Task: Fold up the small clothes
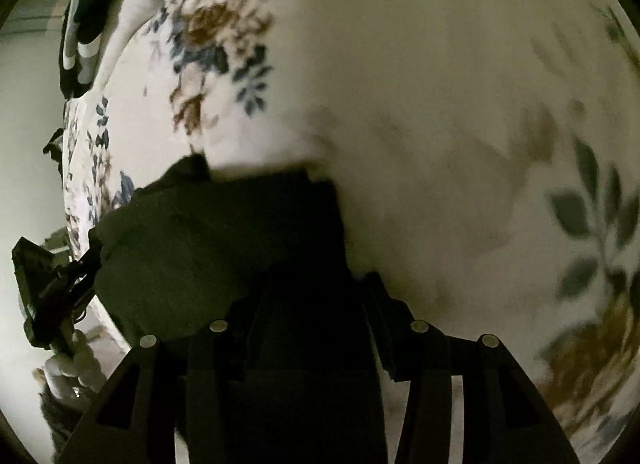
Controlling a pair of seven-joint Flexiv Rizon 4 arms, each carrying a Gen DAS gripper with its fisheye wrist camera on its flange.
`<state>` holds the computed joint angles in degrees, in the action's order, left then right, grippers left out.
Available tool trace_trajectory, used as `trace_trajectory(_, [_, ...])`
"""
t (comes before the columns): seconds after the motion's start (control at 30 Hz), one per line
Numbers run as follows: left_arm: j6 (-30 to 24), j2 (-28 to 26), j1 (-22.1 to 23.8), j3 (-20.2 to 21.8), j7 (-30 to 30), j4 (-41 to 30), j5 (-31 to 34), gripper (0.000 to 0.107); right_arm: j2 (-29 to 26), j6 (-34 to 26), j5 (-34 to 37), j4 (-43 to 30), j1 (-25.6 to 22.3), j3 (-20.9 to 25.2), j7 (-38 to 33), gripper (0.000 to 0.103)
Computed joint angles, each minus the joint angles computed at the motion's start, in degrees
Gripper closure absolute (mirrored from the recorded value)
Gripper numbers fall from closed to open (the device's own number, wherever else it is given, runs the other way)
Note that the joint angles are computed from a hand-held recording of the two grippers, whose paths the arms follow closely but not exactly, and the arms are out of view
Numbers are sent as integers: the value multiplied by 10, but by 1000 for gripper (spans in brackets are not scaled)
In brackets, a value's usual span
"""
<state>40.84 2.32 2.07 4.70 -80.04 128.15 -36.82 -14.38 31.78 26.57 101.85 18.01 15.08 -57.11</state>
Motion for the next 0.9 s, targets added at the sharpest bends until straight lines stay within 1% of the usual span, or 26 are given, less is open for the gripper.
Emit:
trace_trajectory(0.07, [-29,42,1,4,-30,0,75,78,35,-23,14,19,-9,2,5,55])
trace_trajectory(0.1, [-38,60,1,6,-42,3,102,76,62,-29,28,35,-14,4,9,54])
trace_trajectory(0.13, [-52,92,0,7,-60,12,140,72,86,-36,38,51,-16,3,16,51])
trace_trajectory(0.17, [-63,116,1,8,-76,19,166,51,112,-44,48,69,-16,3,26,47])
trace_trajectory(0.2, [-80,145,3,7,-98,29,200,27,128,-52,53,79,-13,1,35,47])
trace_trajectory(0.23, [-96,173,5,6,-122,40,228,21,141,-60,56,90,-8,1,49,47])
trace_trajectory(0.27, [-114,203,6,8,-142,57,250,20,157,-62,63,104,-4,0,59,47])
trace_trajectory(0.3, [-133,227,8,10,-158,72,267,20,170,-49,68,119,1,1,66,60])
trace_trajectory(0.33, [-154,245,12,11,-175,85,285,20,188,-15,64,142,8,7,80,80])
trace_trajectory(0.37, [-180,261,18,13,-193,99,300,20,200,3,46,155,17,12,99,99])
trace_trajectory(0.4, [-199,270,22,17,-206,113,307,20,210,11,29,163,25,15,116,100])
trace_trajectory(0.43, [-207,280,26,22,-216,128,311,20,221,20,13,171,32,18,130,100])
trace_trajectory(0.47, [-202,292,31,33,-223,152,307,19,237,27,-10,180,38,22,152,100])
trace_trajectory(0.5, [-188,297,34,43,-217,169,296,11,258,30,-29,190,41,24,173,100])
trace_trajectory(0.53, [-183,297,37,47,-213,177,292,6,278,33,-44,199,43,25,196,100])
trace_trajectory(0.6, [-169,286,45,56,-201,189,274,4,299,28,-61,205,50,22,221,100])
trace_trajectory(0.63, [-163,277,48,59,-193,192,265,4,301,17,-64,206,56,17,219,100])
trace_trajectory(0.67, [-160,265,51,62,-184,194,255,4,304,-6,-69,209,60,13,218,100])
trace_trajectory(0.7, [-161,255,56,65,-179,194,247,4,297,-22,-64,208,66,6,208,100])
trace_trajectory(0.77, [-171,240,64,70,-165,190,236,4,265,-55,-28,199,79,-9,176,100])
trace_trajectory(0.8, [-180,232,68,73,-158,185,232,4,259,-61,-27,198,77,-10,176,99])
trace_trajectory(0.83, [-189,226,72,74,-150,181,229,4,257,-64,-32,198,73,-10,178,94])
trace_trajectory(0.87, [-199,219,76,76,-142,176,226,4,257,-67,-40,195,68,-11,184,88])
trace_trajectory(0.9, [-206,211,79,77,-134,172,221,4,265,-52,-44,197,60,-11,195,78])
